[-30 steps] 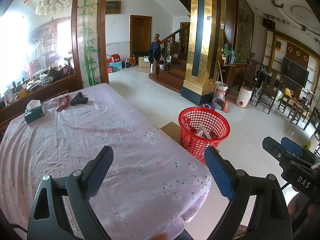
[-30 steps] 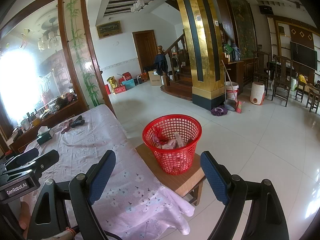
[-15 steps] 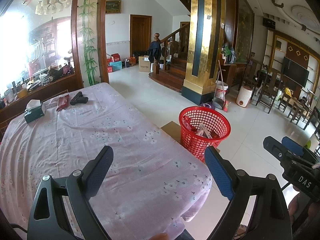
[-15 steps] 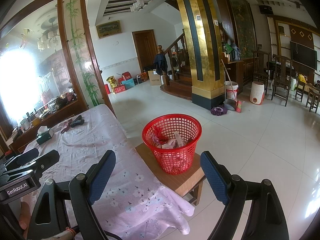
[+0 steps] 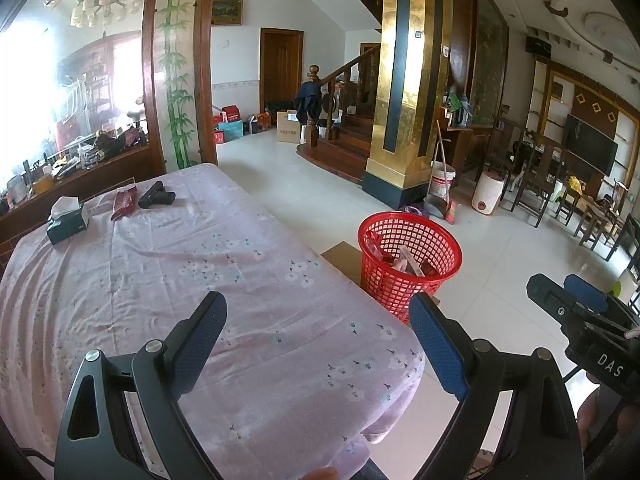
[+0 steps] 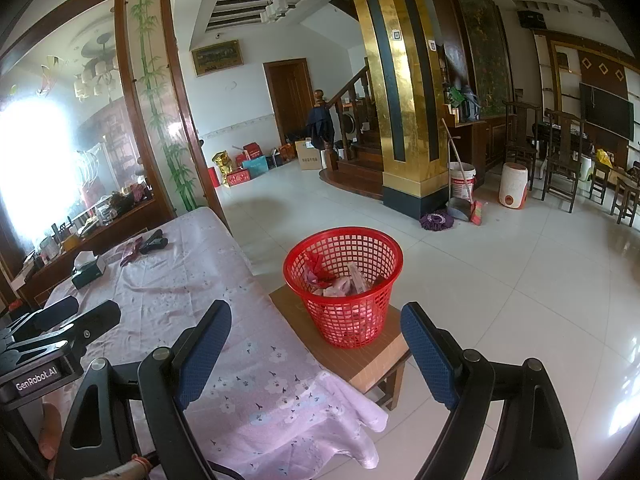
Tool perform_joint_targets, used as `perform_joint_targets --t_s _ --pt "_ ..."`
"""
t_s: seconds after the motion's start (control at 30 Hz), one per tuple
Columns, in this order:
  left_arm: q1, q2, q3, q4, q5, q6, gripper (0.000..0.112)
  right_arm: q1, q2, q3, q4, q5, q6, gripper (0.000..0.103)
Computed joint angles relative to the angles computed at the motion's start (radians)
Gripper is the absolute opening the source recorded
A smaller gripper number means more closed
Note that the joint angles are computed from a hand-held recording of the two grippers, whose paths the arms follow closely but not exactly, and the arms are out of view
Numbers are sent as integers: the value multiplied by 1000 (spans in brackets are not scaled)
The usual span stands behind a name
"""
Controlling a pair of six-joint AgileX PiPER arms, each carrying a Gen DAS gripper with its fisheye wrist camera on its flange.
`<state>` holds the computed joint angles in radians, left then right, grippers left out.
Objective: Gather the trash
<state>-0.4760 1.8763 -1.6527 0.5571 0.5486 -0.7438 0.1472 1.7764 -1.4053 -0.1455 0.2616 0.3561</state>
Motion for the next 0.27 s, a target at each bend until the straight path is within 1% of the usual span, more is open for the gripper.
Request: perform_joint_targets --t_s 0.1,0.13,0.17,0.2,0.27 --pt "4 -5 26 11 -21 -14 91 8 22 -14 -41 14 40 90" --pt "6 -11 40 19 -32 -23 91 8 38 -28 -22 21 18 90" --pt "2 -7 28 25 -21 -30 91 16 54 -44 -26 27 21 91" --pt "6 -9 37 30 -26 -40 91 20 79 -74 2 46 -17 91" --pt "34 -29 85 22 -57 -42 91 37 161 -183 99 114 -143 91"
